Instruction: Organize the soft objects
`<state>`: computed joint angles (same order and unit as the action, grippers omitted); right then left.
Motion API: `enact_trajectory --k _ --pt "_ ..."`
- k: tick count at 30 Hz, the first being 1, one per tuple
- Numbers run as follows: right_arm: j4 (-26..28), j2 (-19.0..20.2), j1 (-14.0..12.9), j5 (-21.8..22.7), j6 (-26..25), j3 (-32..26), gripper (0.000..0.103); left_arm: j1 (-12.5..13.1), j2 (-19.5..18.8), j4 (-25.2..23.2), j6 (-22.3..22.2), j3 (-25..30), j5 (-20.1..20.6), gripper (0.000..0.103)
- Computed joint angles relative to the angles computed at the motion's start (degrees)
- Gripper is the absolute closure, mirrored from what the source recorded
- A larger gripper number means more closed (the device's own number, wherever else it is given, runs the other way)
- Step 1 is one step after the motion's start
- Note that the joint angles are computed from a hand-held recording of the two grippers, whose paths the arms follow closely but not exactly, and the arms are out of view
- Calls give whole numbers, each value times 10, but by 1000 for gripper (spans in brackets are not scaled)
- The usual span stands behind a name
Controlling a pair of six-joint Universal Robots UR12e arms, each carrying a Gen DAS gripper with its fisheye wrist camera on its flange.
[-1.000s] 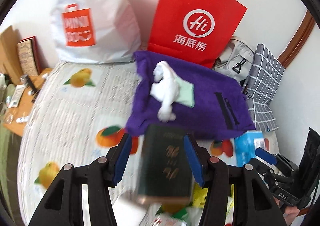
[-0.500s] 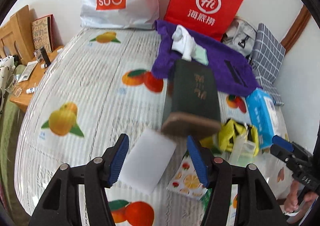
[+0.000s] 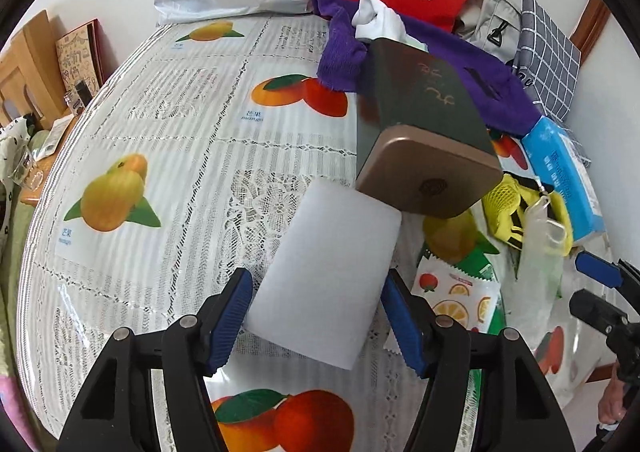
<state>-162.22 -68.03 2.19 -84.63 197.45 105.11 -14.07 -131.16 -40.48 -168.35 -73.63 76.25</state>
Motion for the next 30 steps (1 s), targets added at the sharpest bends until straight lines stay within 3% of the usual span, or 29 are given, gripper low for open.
enact_trajectory --k 7,17,22,23,25,26,30 --pt "21 11 1 13 26 -9 35 5 5 22 4 -16 -21 44" --pt "14 28 -10 75 107 -28 34 5 10 35 17 -28 -28 44" --pt "28 43 0 41 123 -50 36 10 11 32 15 -30 -45 44" --pt "32 45 2 32 123 -53 43 10 12 32 14 -31 -46 44" --pt "44 49 9 -1 122 -60 70 11 12 31 12 -32 -48 44" --pt "49 49 10 -11 124 -62 90 11 13 31 11 -32 -47 44" --pt "16 47 0 13 140 -44 101 9 15 31 11 -35 -37 44"
